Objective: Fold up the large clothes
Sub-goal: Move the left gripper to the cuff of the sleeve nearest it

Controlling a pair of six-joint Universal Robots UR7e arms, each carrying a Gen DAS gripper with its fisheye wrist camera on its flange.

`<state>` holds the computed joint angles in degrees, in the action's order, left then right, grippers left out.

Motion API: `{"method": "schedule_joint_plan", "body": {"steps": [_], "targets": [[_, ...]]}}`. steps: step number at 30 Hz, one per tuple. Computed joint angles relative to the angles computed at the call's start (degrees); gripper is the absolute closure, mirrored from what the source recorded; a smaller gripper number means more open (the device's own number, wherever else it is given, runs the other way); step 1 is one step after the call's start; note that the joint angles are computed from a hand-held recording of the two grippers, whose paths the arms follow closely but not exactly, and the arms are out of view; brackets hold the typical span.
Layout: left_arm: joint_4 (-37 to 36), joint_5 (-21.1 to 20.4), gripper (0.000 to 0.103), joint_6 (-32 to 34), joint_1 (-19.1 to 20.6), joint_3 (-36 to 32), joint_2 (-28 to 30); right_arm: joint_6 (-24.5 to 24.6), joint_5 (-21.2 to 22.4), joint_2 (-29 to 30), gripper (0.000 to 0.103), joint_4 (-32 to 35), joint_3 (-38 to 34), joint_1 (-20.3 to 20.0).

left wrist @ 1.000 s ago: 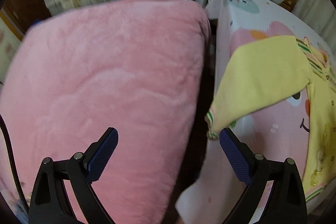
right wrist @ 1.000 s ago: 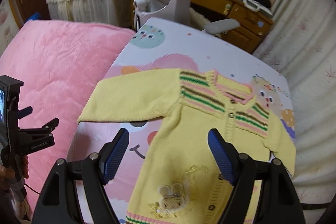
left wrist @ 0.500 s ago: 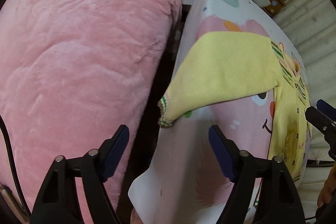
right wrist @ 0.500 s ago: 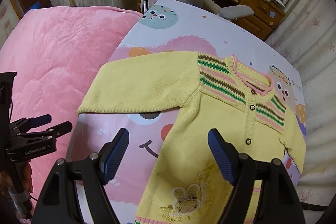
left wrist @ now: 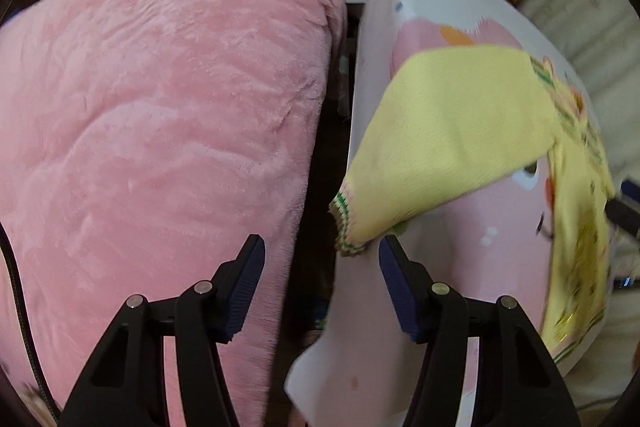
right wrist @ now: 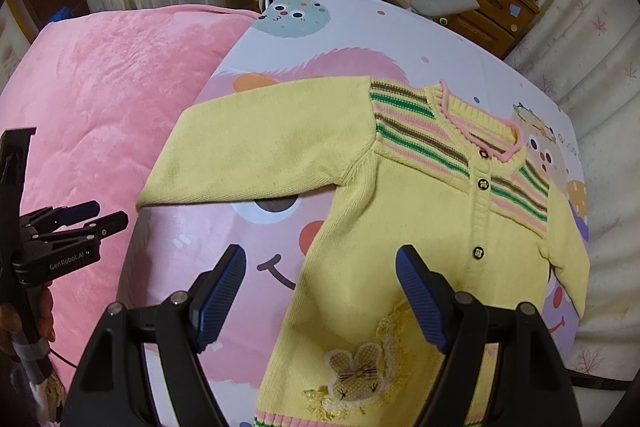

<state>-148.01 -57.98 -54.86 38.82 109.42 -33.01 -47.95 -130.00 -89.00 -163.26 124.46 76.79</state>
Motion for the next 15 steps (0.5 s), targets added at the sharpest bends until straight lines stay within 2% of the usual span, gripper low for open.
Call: {"method": "schedule_joint_plan", "body": {"steps": [5,8,15], "targets": [[-0.5,-0.5,0.047,7.9,0.9,-0.6,1.7,0.7,-0.3,0.7,0.025,0.6,-0.1,0.0],[-0.9,-1.2,0.049,9.9,1.3,-1.1,2.1,0.6,-0.3,1.0,0.025,0.3,0.0,0.1],[-2.4,-3.1,0.049,5.8,1.0,-1.6,0.6,1.8,-0.2,2.1,0.025,0.4,-0.7,-0.2]]}}
